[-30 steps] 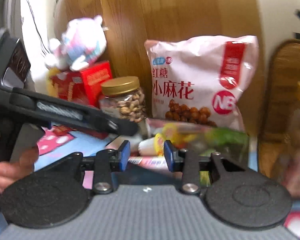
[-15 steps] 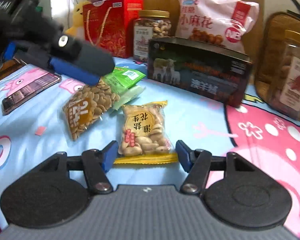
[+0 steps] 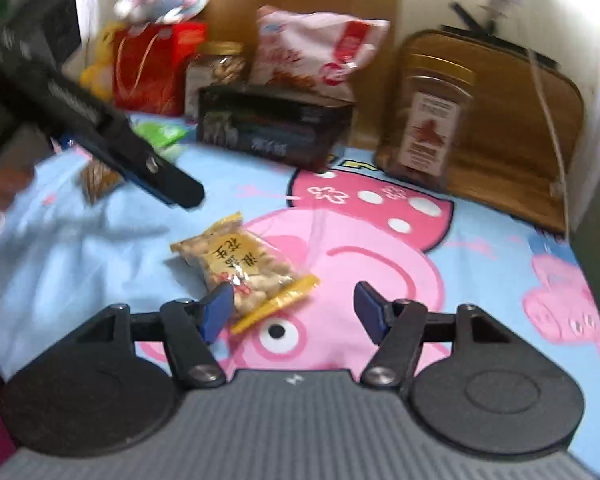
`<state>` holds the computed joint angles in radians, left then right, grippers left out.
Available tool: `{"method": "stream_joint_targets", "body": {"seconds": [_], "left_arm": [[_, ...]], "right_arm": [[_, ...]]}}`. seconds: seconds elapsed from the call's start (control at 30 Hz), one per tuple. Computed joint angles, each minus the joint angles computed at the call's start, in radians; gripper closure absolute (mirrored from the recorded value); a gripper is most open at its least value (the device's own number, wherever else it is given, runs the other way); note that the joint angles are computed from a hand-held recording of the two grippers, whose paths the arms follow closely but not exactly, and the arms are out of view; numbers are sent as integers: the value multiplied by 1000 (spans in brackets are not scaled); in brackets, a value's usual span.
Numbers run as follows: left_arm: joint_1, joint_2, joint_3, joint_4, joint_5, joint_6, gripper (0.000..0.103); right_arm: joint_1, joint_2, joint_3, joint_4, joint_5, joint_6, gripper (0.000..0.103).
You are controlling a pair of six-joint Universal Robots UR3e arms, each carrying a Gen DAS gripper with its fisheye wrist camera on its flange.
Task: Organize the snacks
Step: 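Carry the peanut bag into the metal tin and release it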
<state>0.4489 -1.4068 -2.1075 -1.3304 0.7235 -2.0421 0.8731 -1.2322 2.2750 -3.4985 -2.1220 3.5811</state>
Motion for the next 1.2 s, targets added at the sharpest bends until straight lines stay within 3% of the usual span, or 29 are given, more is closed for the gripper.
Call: {"method": "stream_joint_targets", "body": {"seconds": [0.13,0.37,0.43,0.5,0.63,0.83,0.93,1.0,1.1,1.2], "left_arm": [[-71,-47,14,67,17,-68,39],[-100,-44,-32,117,53,-69,41],[-93,-23,-62,138,47,-48,45],[-95,-22,-72,155,47,-40,58],[-94,-44,-12,65,37,-2,63],[-43,-27,132,-41,-62,25,63],[-68,-91,254,55,-93,-103,63],[-102,-169,352,187,-101,-234,63],[-160,-354,563,330,-66,-425,63],[-204,-565,793,383,-8,-561,63]], "right_arm": [[44,65,-35,-25,-12,56,35],[29,135,-102,-17,12,44,36],[29,141,-114,-17,10,41,39],[28,145,-131,-2,-6,52,52],[19,124,-161,43,-23,74,60],[-77,94,-275,29,25,-138,60],[-192,104,-372,20,131,-260,60],[-279,134,-471,51,221,-309,60],[-396,208,-637,143,363,-312,60],[-460,321,-830,263,453,-299,60]]}}
